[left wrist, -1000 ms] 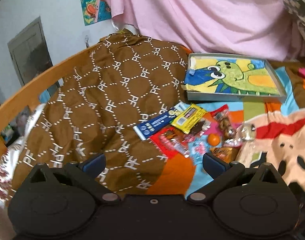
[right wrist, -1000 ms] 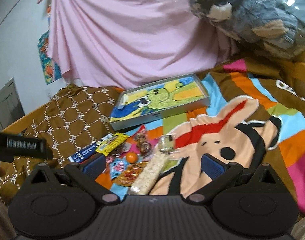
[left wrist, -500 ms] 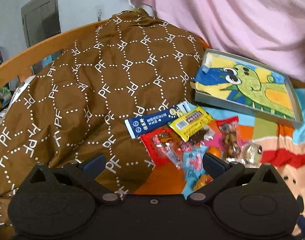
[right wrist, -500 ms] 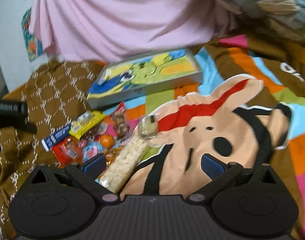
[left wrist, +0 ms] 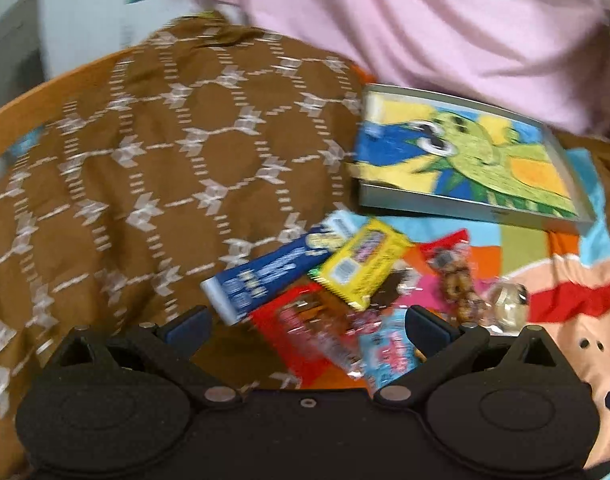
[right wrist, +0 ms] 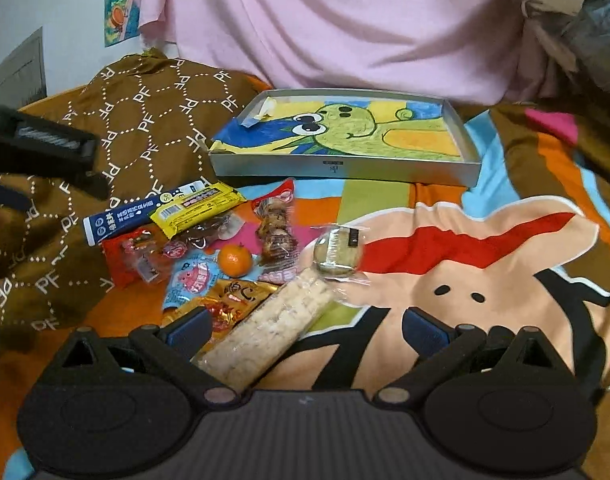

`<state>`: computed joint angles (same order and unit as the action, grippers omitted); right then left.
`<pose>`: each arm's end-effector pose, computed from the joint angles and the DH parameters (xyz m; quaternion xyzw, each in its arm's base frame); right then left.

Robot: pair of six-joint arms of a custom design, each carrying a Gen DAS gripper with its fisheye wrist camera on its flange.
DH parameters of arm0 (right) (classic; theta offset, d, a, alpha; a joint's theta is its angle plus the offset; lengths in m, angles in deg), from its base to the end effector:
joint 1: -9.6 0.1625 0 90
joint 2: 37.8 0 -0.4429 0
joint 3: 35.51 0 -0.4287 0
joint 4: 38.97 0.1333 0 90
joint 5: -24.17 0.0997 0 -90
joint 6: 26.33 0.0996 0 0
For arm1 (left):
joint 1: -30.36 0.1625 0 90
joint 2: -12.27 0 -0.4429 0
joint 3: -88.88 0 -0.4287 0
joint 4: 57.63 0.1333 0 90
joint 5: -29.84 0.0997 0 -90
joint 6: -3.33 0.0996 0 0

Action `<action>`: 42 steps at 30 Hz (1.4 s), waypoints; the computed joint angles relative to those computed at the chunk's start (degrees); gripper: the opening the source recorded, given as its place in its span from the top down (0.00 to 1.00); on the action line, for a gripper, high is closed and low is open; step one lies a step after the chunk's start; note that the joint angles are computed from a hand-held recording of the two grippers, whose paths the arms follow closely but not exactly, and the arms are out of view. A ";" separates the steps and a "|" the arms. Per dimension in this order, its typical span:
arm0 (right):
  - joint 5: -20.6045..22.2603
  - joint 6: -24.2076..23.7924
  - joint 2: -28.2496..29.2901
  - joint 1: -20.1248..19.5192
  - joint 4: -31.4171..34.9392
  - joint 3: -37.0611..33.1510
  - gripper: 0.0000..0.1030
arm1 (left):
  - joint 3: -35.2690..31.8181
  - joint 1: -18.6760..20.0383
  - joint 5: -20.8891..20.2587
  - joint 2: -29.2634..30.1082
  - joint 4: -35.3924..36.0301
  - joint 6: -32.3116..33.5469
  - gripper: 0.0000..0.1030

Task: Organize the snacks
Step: 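Lower the right gripper onto the white rice-cake bar and close it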

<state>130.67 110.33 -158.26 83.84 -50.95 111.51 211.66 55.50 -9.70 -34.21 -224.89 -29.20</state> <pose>0.0396 -0.2463 0.2321 0.1014 -0.7813 0.4706 0.3973 -0.3700 -0.4057 0.0054 0.2484 0.8698 -0.3252 0.2757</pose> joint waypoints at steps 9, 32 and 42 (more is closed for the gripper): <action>1.78 -2.92 9.32 1.49 -6.46 -0.93 0.00 | -0.77 5.61 -7.71 6.18 -16.93 15.61 0.01; -4.33 14.87 14.84 -5.85 10.79 -9.33 0.46 | -1.83 4.65 -15.86 11.22 -19.77 25.93 0.01; 0.54 6.26 11.34 -6.19 9.45 -10.21 0.61 | -2.85 4.52 -19.66 11.06 -16.58 25.72 0.02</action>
